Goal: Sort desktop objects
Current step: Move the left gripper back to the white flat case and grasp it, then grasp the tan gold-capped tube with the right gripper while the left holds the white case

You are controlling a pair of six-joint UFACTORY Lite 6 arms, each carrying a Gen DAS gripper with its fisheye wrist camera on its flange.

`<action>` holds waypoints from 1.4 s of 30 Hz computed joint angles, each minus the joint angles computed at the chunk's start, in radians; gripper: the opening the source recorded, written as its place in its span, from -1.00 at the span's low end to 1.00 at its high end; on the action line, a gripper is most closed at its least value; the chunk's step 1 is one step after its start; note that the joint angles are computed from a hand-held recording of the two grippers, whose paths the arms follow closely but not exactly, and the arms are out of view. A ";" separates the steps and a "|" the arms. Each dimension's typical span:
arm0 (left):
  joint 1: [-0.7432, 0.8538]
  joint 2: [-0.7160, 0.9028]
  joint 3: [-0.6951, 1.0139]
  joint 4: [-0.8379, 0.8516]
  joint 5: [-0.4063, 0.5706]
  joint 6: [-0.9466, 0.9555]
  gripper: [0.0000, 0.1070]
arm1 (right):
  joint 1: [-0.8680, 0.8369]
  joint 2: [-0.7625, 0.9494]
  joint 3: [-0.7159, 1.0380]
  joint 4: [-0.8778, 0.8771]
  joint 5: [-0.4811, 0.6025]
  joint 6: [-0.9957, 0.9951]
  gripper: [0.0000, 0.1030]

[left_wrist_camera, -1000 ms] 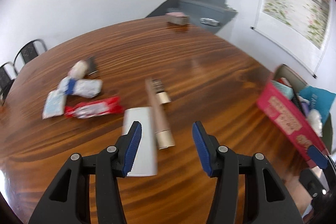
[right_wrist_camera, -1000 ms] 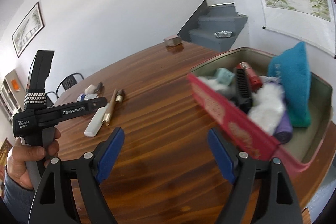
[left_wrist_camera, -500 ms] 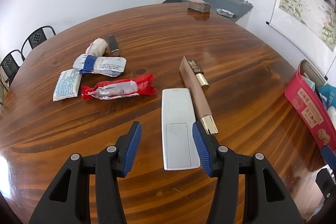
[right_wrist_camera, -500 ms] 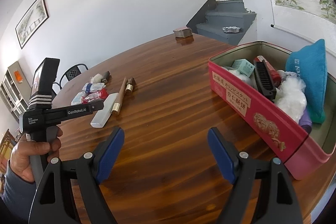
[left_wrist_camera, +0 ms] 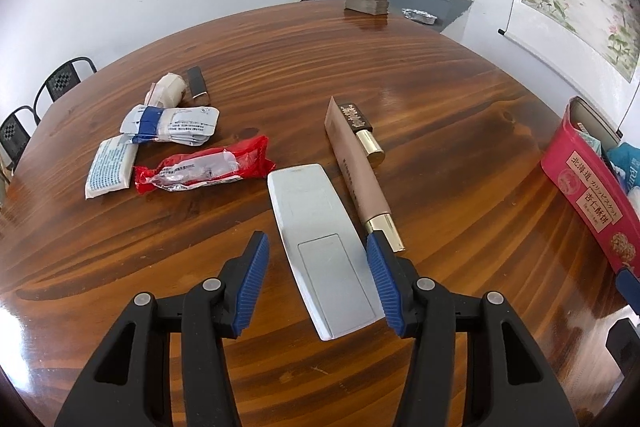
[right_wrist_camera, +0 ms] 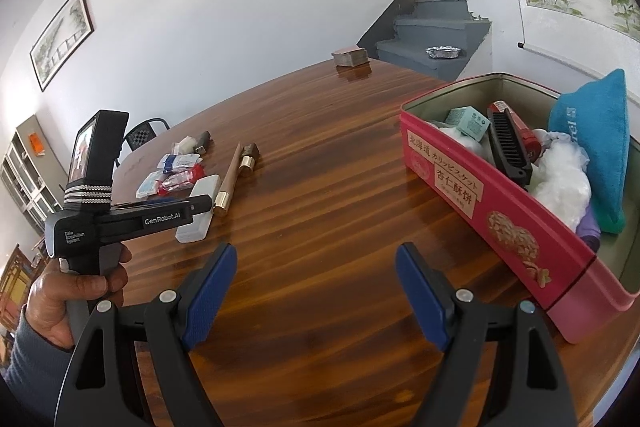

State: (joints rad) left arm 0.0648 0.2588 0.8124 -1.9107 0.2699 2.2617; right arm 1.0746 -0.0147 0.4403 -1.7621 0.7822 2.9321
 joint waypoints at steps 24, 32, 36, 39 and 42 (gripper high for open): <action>0.028 0.035 0.008 -0.132 0.006 0.140 -0.19 | -0.091 0.038 0.067 -0.127 -0.120 -0.015 0.64; 0.131 -0.031 -0.019 -0.023 0.054 0.082 -0.19 | -0.241 0.203 0.321 -0.171 -0.285 -0.248 0.64; 0.201 -0.035 -0.005 0.065 0.079 0.028 -0.19 | -0.308 0.315 0.457 -0.196 -0.379 -0.304 0.44; 0.252 -0.033 -0.002 0.098 0.099 0.023 -0.19 | -0.323 0.412 0.579 -0.089 -0.417 -0.456 0.30; 0.300 -0.027 -0.003 0.127 0.118 0.021 -0.19 | -0.328 0.513 0.711 0.058 -0.436 -0.644 0.28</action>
